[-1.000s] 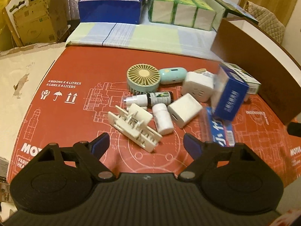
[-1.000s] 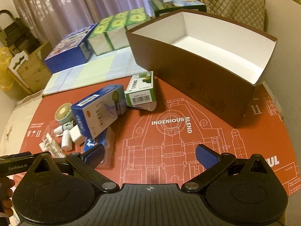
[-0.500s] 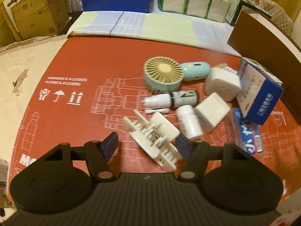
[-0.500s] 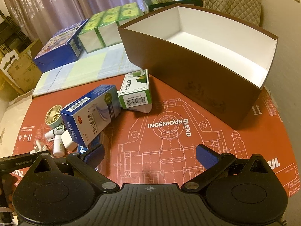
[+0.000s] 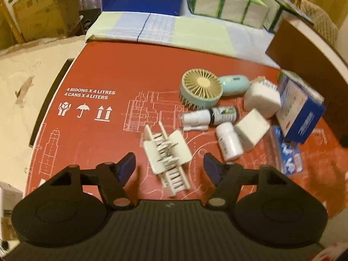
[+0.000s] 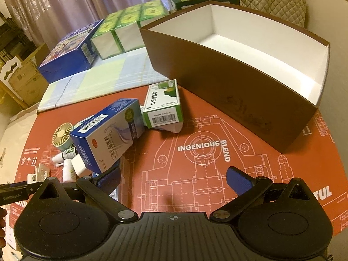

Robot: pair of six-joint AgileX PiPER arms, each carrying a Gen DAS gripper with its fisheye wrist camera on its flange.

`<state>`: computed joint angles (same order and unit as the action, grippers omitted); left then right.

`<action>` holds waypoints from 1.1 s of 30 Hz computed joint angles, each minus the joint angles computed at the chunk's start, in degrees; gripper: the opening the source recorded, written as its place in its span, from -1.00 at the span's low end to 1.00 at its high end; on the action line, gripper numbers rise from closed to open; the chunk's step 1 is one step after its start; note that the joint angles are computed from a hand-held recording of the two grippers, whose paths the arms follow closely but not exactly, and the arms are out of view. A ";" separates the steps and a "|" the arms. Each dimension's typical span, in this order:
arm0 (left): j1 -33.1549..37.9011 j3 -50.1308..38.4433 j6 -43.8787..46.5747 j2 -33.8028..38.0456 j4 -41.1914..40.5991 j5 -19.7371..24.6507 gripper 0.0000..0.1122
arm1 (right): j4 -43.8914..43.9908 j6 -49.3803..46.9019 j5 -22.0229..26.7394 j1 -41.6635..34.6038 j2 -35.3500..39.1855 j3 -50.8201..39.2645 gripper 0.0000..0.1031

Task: Organize rigid objects
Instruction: 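Grasp the white plastic clip holder with the left gripper while the right gripper approaches the blue medicine box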

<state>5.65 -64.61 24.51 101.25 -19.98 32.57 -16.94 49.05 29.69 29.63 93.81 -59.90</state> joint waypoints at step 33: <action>2.36 -6.45 8.23 3.90 -1.22 3.67 -0.92 | 2.36 -7.32 5.27 5.64 17.56 -25.67 0.66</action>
<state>8.01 -71.06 32.75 105.15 -21.19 36.25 -14.58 41.72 34.95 35.27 111.37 -85.57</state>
